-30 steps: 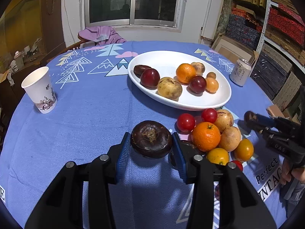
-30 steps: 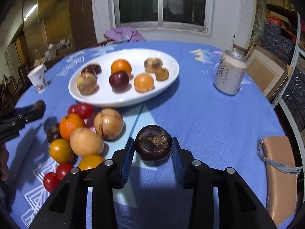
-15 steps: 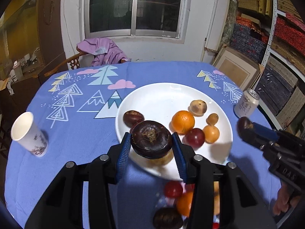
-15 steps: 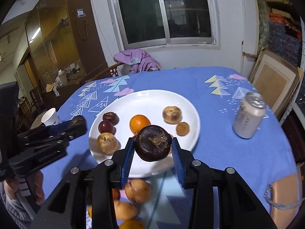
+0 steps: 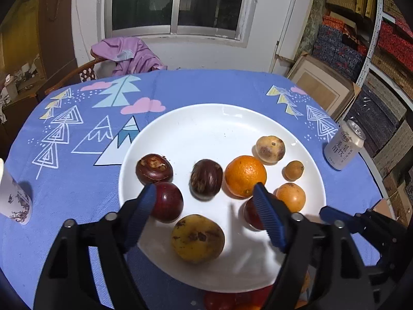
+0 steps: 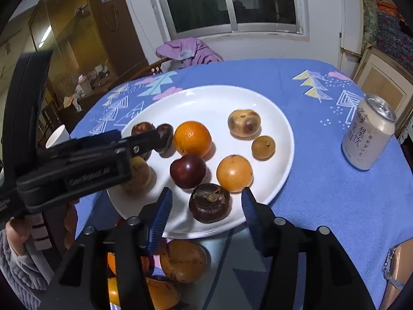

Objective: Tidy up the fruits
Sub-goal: 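Place both dark brown fruits on the white plate and open both tools, then move the left tool to another dark brown fruit and grasp it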

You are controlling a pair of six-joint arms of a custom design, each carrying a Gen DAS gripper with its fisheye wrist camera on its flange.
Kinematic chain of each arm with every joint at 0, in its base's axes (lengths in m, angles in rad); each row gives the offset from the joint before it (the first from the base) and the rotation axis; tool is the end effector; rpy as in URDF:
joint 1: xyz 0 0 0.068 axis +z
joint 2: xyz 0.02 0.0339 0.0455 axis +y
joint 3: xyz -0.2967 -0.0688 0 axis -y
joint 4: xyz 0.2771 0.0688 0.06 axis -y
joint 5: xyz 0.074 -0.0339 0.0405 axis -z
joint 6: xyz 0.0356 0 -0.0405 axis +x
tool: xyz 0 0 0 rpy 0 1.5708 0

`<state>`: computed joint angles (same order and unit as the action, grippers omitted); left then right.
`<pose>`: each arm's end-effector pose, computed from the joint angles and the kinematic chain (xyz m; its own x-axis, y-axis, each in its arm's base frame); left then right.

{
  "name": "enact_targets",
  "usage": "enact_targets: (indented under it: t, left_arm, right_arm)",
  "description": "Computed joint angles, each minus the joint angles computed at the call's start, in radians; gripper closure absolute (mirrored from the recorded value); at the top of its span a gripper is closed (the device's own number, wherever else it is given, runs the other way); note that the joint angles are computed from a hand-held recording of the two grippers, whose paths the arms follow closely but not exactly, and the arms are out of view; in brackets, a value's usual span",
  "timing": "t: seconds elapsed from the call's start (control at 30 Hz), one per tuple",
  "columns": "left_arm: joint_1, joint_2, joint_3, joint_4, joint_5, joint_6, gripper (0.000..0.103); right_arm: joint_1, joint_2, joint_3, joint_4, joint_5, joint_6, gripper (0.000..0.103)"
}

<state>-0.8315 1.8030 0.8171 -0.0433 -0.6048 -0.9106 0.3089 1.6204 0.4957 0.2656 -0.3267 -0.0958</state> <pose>0.2471 -0.2410 0.1158 -0.6782 -0.2206 -0.7010 -0.2044 0.9729 -0.1084 0.2621 0.0956 0.1042 -0.6715 -0.3094 -0.6734 -0.5544 0.8127 0.1794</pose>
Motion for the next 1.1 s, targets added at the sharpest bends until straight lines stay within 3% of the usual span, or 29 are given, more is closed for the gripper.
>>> enact_targets:
  t: [0.17, 0.23, 0.43, 0.53, 0.6, 0.63, 0.73, 1.1]
  left_arm:
    - [-0.066, -0.119, -0.104, -0.020, -0.038, -0.101, 0.024]
    - [-0.114, -0.170, -0.157, -0.046, -0.067, -0.180, 0.018]
    - [-0.356, -0.213, -0.257, -0.210, -0.185, -0.552, 0.012]
    - [-0.493, -0.138, -0.215, -0.378, -0.223, -0.781, 0.011]
    - [-0.551, -0.090, -0.183, -0.456, -0.234, -0.878, 0.011]
    - [-0.572, -0.066, -0.165, -0.484, -0.237, -0.912, 0.010]
    - [-0.587, -0.039, -0.147, -0.479, -0.230, -0.910, 0.008]
    - [-0.481, 0.008, -0.146, -0.266, -0.107, -0.637, 0.008]
  right_arm:
    - [-0.047, -0.124, -0.055, -0.023, -0.061, 0.006, 0.038]
    - [-0.062, -0.181, -0.092, -0.025, -0.075, 0.010, 0.031]
    - [-0.133, -0.329, -0.227, -0.033, -0.138, 0.002, 0.027]
    - [-0.210, -0.405, -0.304, -0.051, -0.178, -0.037, 0.024]
    - [-0.275, -0.457, -0.344, -0.068, -0.221, -0.066, 0.014]
    - [-0.302, -0.479, -0.361, -0.069, -0.236, -0.071, 0.013]
    - [-0.361, -0.500, -0.374, -0.086, -0.272, -0.085, 0.013]
    - [-0.376, -0.422, -0.331, -0.099, -0.285, -0.066, 0.013]
